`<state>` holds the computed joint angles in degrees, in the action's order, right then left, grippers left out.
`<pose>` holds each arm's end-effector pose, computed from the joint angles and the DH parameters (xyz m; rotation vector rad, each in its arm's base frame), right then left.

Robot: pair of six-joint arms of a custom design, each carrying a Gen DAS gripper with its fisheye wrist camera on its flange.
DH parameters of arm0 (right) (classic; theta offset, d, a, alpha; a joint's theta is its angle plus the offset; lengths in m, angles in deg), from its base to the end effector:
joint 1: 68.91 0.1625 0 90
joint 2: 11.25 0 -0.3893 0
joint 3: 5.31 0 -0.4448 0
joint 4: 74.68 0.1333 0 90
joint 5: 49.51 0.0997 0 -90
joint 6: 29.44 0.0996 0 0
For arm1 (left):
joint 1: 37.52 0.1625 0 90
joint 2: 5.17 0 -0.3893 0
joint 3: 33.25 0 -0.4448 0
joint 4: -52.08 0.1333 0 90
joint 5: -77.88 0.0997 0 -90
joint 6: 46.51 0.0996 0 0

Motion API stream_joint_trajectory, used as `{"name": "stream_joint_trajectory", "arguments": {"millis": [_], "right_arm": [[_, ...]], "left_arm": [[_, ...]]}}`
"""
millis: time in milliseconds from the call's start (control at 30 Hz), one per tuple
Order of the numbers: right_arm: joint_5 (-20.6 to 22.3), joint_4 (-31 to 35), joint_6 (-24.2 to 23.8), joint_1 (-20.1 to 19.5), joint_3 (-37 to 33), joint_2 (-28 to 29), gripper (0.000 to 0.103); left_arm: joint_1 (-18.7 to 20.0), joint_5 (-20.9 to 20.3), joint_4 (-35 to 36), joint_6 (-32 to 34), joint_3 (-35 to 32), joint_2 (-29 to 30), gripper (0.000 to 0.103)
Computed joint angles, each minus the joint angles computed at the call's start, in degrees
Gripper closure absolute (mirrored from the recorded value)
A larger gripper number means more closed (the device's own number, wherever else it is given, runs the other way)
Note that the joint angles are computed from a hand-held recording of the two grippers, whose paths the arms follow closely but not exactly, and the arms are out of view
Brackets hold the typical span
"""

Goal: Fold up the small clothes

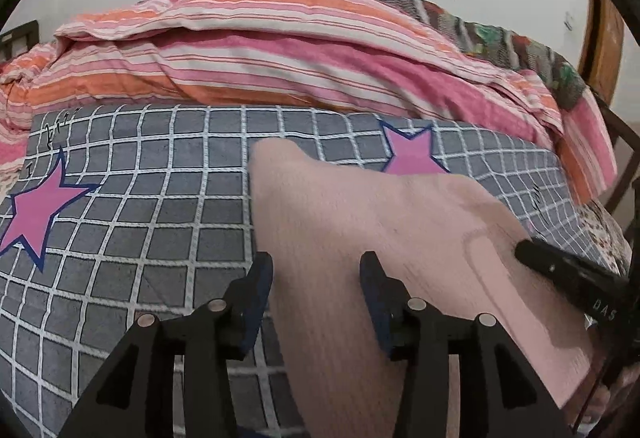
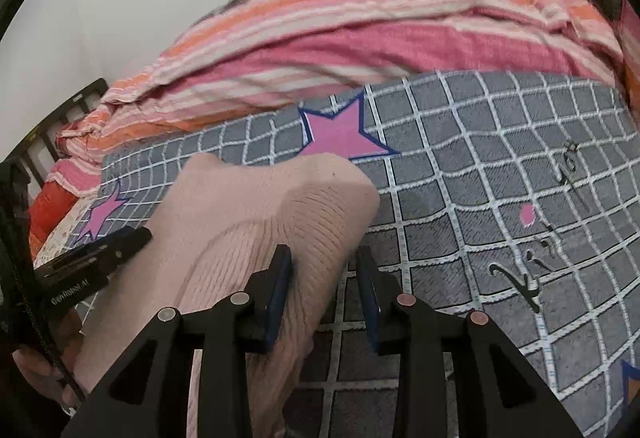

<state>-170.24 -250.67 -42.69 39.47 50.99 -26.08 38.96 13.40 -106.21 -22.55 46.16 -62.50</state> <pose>0.3433 -0.7719 -0.0236 0.4037 -2.4392 1.0349 -0.0055 -0.7764 0.3328 0.5650 2.4048 -0.9940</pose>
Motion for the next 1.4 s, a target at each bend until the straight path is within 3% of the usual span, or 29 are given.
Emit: {"name": "stream_joint_trajectory", "arguments": {"millis": [200, 300, 433, 700, 967, 1133, 1233, 1400], "right_arm": [[2.9, -3.8, -2.1, 1.0, 6.6, -3.3, 0.071], [-2.4, -3.0, -7.1, 2.1, 3.1, -0.1, 0.071], [-3.7, 0.5, -1.6, 1.4, 3.2, -0.5, 0.072], [-8.2, -3.1, -3.9, 2.4, 3.4, 0.6, 0.073], [-8.1, -6.2, -0.4, 3.4, 12.1, -3.9, 0.073], [-11.0, -5.9, 0.9, 5.3, 17.6, -7.0, 0.072], [-12.0, -6.3, 3.6, 6.7, 20.8, -9.7, 0.069], [-16.9, -7.5, 3.9, 10.6, 22.9, -11.9, 0.044]], "left_arm": [[-0.2, -2.9, -0.2, -0.1, 6.4, -4.9, 0.055], [-0.2, -3.2, -2.6, 1.0, 11.6, -7.9, 0.051], [-0.2, -1.2, -1.3, -1.1, 14.6, -9.7, 0.046], [0.6, -3.5, -0.1, -2.9, 15.7, -11.8, 0.046], [0.9, -4.2, 3.6, -6.6, 17.6, -15.4, 0.046], [-0.8, -1.6, 4.5, -7.1, 20.2, -18.9, 0.048], [-2.2, -0.3, 5.0, -8.7, 21.8, -21.3, 0.048], [-6.4, 4.5, 5.1, -11.1, 24.9, -26.1, 0.043]]}}
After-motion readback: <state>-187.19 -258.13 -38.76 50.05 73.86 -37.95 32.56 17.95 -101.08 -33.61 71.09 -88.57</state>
